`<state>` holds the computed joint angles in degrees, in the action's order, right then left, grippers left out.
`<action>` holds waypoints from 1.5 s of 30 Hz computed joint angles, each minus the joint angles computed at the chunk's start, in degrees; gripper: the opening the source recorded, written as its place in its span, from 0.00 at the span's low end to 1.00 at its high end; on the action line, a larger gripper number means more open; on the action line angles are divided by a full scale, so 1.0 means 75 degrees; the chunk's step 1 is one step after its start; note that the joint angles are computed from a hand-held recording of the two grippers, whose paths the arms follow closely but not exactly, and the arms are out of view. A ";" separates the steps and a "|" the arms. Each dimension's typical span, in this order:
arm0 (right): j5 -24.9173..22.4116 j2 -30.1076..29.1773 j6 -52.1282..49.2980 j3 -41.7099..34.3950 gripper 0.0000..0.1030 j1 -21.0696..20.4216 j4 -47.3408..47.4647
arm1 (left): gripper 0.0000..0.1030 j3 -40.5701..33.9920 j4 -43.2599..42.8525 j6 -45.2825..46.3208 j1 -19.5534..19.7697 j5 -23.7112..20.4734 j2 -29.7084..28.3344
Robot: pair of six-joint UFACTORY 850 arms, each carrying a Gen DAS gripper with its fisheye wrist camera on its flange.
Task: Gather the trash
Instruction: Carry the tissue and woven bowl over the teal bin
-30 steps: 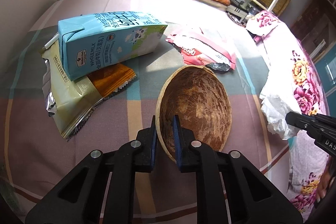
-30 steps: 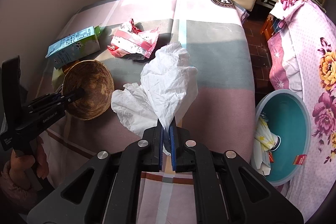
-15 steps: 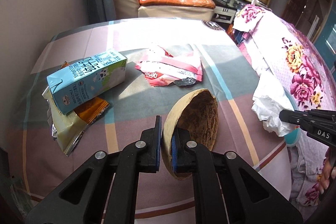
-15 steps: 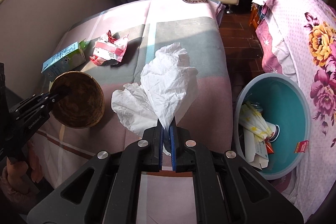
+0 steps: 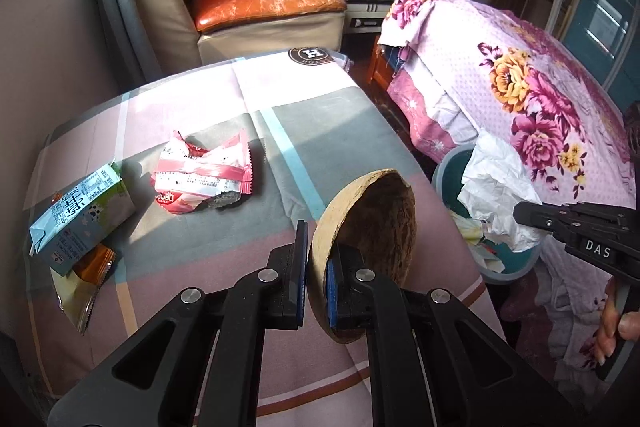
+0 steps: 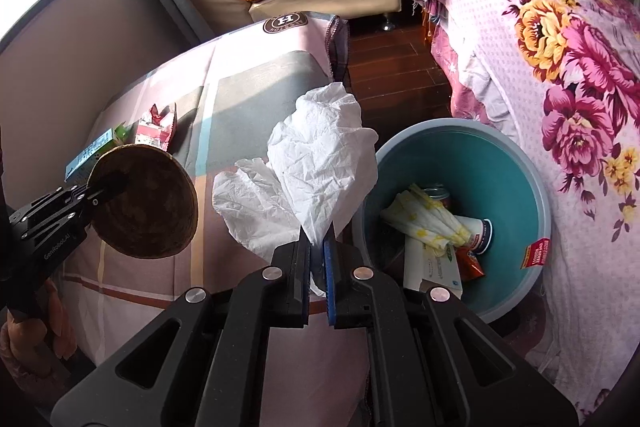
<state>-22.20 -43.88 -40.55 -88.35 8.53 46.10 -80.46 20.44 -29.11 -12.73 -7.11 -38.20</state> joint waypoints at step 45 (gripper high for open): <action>0.0193 -0.0483 0.1488 -0.0176 0.06 -0.1306 -0.1145 | 0.14 -0.4722 -0.3861 0.4462 -0.1328 -0.2623 -0.3279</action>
